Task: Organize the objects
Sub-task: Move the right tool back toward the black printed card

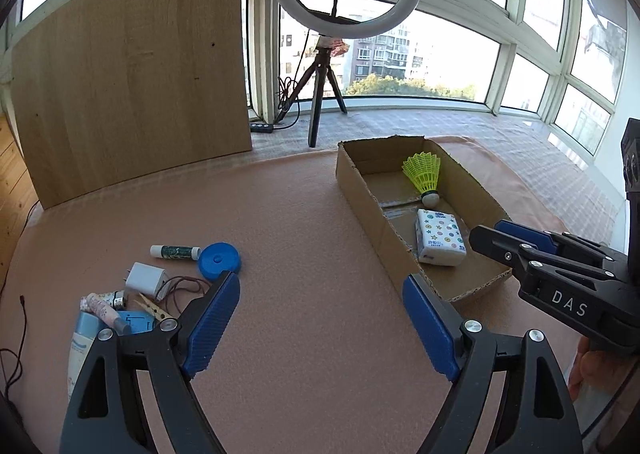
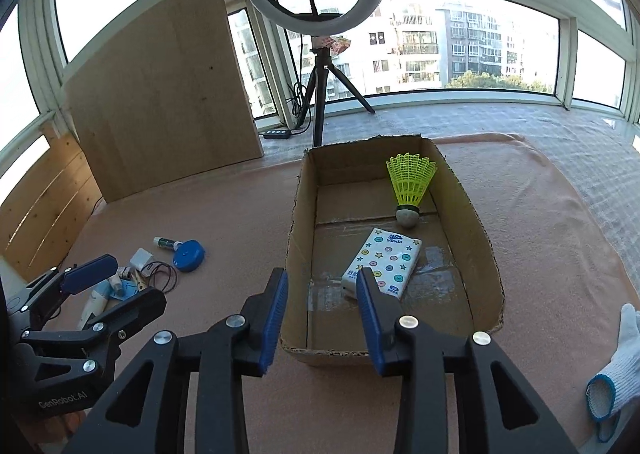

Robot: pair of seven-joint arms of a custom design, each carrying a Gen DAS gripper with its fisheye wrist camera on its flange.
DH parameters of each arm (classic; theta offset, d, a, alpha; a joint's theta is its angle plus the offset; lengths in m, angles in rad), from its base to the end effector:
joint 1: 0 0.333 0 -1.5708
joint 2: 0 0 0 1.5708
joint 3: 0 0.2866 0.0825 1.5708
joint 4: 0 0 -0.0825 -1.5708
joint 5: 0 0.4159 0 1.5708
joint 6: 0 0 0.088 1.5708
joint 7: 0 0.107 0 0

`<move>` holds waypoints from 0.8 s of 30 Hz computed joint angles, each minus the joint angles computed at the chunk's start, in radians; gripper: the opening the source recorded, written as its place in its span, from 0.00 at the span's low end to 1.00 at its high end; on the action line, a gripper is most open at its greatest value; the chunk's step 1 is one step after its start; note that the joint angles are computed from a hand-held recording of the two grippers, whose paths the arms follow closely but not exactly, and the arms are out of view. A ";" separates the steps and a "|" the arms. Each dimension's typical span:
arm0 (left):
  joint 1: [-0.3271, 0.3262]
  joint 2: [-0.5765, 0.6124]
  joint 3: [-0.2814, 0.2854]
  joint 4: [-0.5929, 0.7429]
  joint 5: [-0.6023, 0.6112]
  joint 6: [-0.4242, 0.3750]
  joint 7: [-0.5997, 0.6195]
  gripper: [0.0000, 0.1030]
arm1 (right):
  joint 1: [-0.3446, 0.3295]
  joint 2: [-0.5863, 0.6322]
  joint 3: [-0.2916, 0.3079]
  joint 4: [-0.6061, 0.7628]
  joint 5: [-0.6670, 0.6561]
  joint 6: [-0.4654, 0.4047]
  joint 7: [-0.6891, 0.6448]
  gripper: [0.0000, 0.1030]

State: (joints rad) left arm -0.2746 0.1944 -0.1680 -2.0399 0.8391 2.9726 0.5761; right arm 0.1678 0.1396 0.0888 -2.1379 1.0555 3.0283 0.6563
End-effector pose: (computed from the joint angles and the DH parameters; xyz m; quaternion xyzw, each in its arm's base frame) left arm 0.5559 -0.3165 0.3726 -0.5794 0.7162 -0.3221 0.2180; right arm 0.6010 0.0891 0.3503 -0.6973 0.5972 -0.1758 0.3552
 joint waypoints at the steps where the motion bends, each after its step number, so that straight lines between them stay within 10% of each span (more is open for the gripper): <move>1: 0.001 -0.015 0.007 -0.020 0.011 0.009 -0.011 0.84 | 0.005 -0.004 0.006 -0.006 0.005 0.012 -0.004 0.32; 12: 0.097 -0.195 0.010 -0.257 0.032 0.048 -0.044 0.85 | 0.092 -0.039 0.016 -0.079 -0.136 0.022 0.156 0.36; 24: 0.312 -0.377 0.018 -0.515 0.335 0.006 -0.279 0.86 | 0.193 0.066 0.055 0.009 -0.338 -0.097 0.293 0.38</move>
